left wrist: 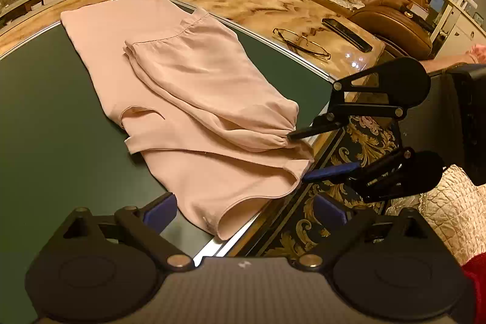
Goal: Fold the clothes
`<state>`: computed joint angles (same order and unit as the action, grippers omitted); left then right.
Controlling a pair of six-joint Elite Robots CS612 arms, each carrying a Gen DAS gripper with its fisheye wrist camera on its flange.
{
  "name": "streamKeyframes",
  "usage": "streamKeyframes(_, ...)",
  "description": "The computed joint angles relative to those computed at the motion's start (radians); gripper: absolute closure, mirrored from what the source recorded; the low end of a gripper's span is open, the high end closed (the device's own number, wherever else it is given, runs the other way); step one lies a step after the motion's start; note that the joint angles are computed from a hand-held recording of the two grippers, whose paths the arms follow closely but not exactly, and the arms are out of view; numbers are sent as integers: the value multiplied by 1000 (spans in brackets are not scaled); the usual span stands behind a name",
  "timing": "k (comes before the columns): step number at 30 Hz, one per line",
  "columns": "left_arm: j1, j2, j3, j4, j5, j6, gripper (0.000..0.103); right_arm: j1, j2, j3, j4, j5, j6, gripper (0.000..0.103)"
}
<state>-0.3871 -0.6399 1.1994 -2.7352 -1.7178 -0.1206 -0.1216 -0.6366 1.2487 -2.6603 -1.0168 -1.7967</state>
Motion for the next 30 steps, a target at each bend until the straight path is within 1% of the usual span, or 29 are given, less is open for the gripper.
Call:
streamKeyframes(2, -1, 3, -9, 12, 5, 14, 4, 2, 7, -8, -6, 10, -17, 59)
streamKeyframes(3, -1, 6, -14, 18, 7, 23, 4, 3, 11, -14, -5, 17, -9, 60)
streamKeyframes(4, -1, 8, -19, 22, 4, 34, 4, 5, 14, -32, 33, 18, -1, 64)
streamKeyframes(5, -1, 11, -25, 25, 1, 44, 4, 7, 15, -61, 113, 15, 1, 81)
streamKeyframes(6, -2, 14, -30, 27, 0, 55, 4, 9, 17, -91, 189, 8, 7, 92)
streamKeyframes(7, -4, 18, -35, 26, 4, 68, 4, 13, 20, -119, 248, -6, 22, 93)
streamKeyframes(8, -6, 21, -41, 27, 12, 80, 4, 16, 26, -143, 284, -12, 39, 95)
streamKeyframes(9, -9, 25, -48, 28, 26, 93, 4, 18, 33, -170, 316, -9, 61, 96)
streamKeyframes(12, -17, 42, -70, 24, 70, 122, 5, 23, 68, -285, 462, 8, 146, 97)
streamKeyframes(13, -17, 50, -81, 25, 73, 125, 6, 24, 82, -328, 510, 16, 174, 97)
streamKeyframes(14, -16, 57, -92, 27, 74, 123, 10, 24, 98, -373, 552, 27, 203, 97)
streamKeyframes(16, -11, 70, -109, 27, 68, 111, 19, 24, 129, -457, 626, 49, 247, 97)
streamKeyframes(17, -8, 75, -116, 24, 66, 101, 26, 23, 145, -499, 661, 60, 266, 97)
streamKeyframes(18, -4, 80, -122, 21, 60, 90, 44, 23, 162, -540, 694, 70, 284, 97)
streamKeyframes(19, 0, 85, -130, 21, 52, 80, 58, 23, 176, -575, 717, 75, 299, 97)
streamKeyframes(20, 4, 90, -137, 20, 44, 69, 80, 22, 187, -599, 727, 79, 311, 97)
streamKeyframes(21, 7, 95, -145, 21, 43, 61, 84, 21, 198, -622, 734, 84, 326, 97)
streamKeyframes(22, 7, 99, -151, 23, 59, 61, 87, 20, 207, -638, 737, 90, 349, 97)
streamKeyframes(23, 9, 104, -159, 28, 65, 57, 92, 18, 211, -645, 738, 95, 373, 93)
streamKeyframes(24, 13, 108, -166, 31, 47, 50, 93, 16, 213, -642, 715, 98, 406, 81)
streamKeyframes(25, 15, 110, -166, 23, 39, 46, 93, 15, 213, -627, 666, 103, 450, 73)
streamKeyframes(26, 16, 110, -165, 16, 32, 45, 94, 12, 211, -607, 619, 107, 485, 60)
streamKeyframes(27, 18, 109, -165, 12, 24, 44, 94, 9, 206, -585, 584, 112, 505, 54)
streamKeyframes(28, 18, 109, -163, 8, 22, 42, 94, 5, 198, -562, 561, 112, 518, 53)
streamKeyframes(30, 21, 108, -160, -5, 9, 30, 94, -3, 179, -521, 559, 105, 530, 45)
